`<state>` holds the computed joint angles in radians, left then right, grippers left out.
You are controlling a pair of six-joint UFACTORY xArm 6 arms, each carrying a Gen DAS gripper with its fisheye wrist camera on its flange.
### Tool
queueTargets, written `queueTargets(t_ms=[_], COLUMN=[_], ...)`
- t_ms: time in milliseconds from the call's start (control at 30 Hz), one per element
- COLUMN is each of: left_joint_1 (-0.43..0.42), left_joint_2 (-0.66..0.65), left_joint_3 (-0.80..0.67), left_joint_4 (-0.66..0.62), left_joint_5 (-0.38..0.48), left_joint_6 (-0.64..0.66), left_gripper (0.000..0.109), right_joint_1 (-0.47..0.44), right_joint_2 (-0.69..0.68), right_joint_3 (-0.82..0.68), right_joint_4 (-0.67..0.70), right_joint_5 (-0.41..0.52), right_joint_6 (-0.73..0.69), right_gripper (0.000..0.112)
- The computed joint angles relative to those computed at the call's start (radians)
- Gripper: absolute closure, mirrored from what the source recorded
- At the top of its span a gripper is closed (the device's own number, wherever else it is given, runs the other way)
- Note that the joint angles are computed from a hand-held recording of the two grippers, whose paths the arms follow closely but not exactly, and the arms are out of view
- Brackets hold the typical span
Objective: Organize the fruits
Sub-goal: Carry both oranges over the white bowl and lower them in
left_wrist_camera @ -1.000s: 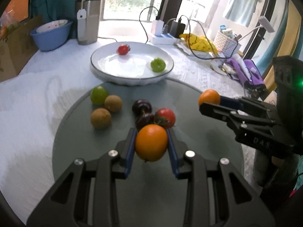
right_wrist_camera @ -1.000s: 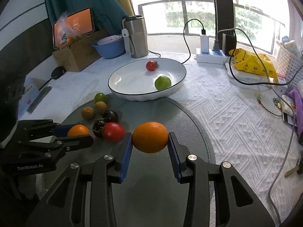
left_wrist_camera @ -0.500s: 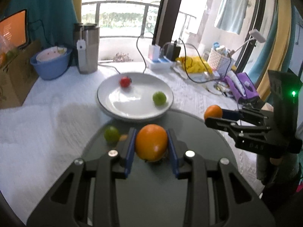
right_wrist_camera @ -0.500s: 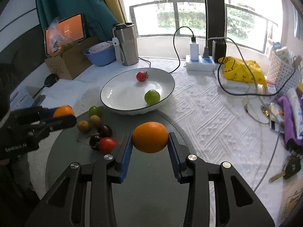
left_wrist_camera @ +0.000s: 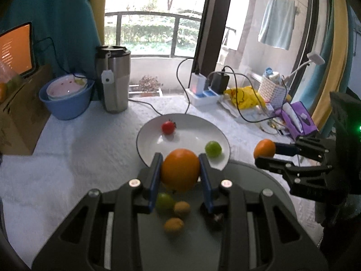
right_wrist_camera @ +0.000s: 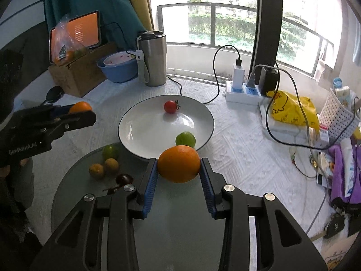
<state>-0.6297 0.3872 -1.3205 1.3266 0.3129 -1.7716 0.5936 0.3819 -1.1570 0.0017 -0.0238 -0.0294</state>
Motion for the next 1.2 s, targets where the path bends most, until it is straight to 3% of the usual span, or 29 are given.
queueTargets(t_ms=[167, 433, 1033, 1200], left_joint_1=[0.027, 0.059, 0.104, 0.103], left_joint_2=[0.033, 0.110, 0.295, 0.334], left_joint_3=[-0.042, -0.135, -0.327, -0.375], left_joint_4=[-0.014, -0.054, -0.263, -0.348], left_joint_5=[-0.011, 0.002, -0.021, 0.018], left_joint_6=[0.024, 0.073, 0.356, 0.443], left_gripper=[0.075, 0.075, 0.075, 0.075], right_joint_1=[-0.030, -0.045, -0.044, -0.032], right_joint_2=[0.041, 0.115, 0.337, 0.391], right_joint_3=[-0.069, -0.175, -0.482, -0.561], right_joint_4=[-0.236, -0.342, -0.159, -0.074], right_joint_5=[0.014, 0.032, 0.141, 0.180], right_joint_6=[0.217, 0.333, 0.219, 0.146], right_gripper=[0.072, 0.072, 0.072, 0.072])
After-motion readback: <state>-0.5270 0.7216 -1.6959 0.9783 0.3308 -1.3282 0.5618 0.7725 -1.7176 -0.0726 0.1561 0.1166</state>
